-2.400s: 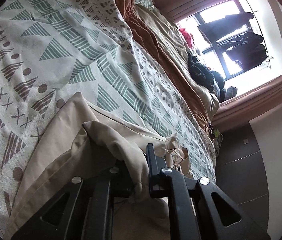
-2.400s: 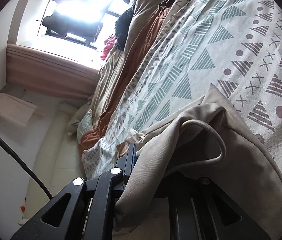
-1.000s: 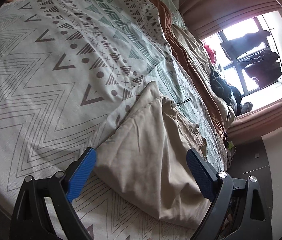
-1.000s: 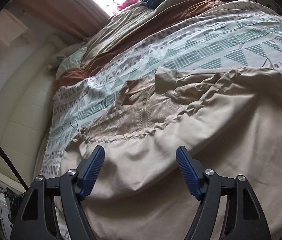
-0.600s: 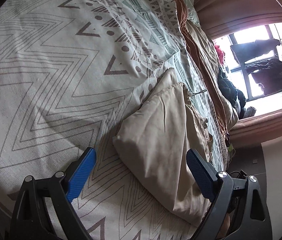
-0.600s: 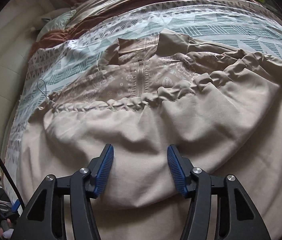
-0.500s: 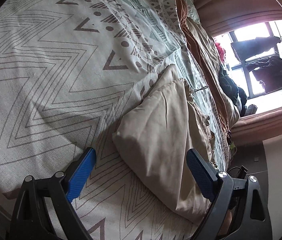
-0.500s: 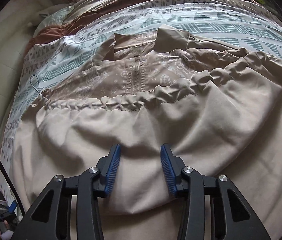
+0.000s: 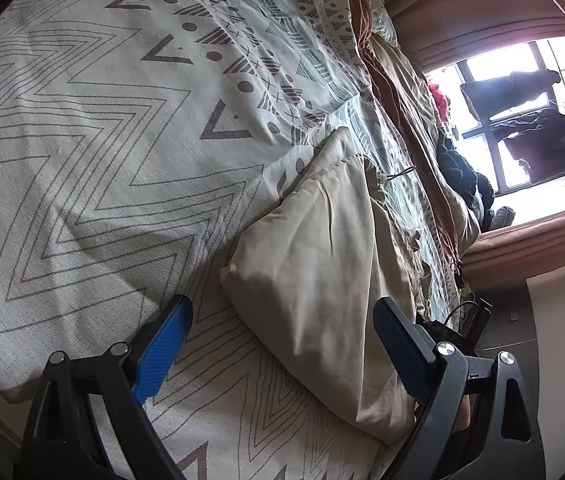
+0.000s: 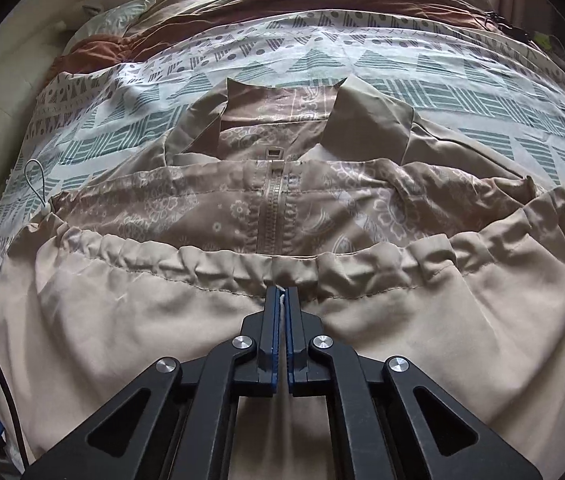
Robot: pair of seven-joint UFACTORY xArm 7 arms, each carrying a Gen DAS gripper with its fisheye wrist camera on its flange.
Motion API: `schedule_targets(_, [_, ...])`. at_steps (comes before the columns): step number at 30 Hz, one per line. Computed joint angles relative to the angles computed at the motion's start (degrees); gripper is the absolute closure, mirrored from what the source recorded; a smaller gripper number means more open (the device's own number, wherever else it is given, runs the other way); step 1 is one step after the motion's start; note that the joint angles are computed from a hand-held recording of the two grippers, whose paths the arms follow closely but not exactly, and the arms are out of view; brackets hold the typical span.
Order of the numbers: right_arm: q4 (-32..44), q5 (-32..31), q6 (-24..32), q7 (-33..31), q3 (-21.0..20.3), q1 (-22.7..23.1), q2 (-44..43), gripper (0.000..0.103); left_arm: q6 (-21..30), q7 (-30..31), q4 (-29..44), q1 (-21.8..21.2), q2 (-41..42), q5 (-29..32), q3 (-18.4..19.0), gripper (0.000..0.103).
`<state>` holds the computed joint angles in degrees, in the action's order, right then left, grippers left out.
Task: Fold large clothes
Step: 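Pinch the folded hem edge with the right tool to smooth it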
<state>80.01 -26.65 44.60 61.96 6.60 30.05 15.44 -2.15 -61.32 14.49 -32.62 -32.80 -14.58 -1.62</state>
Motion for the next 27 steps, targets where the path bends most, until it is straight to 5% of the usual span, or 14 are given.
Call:
schedule_targets(13, [4.6, 0.07, 0.49, -0.1, -1.79, -0.96, 3.59, 0.103, -5.18, -1.47, 0.24, -5.03, 2.23, -0.55, 2.77, 0.01])
schedule_targets(18, [-2.15, 7.17, -6.37, -2.39, -0.1, -3.52, -1.58, 0.103, -10.43, -3.01, 0.75, -13.76, 5.64, 2.24, 11.98, 0.01])
schedule_targets(27, [-10.35, 3.23, -8.47, 3.05, 2.02, -3.14, -10.43, 0.103, -14.96, -9.61, 4.45, -29.88, 11.25, 13.96, 31.68, 0.01])
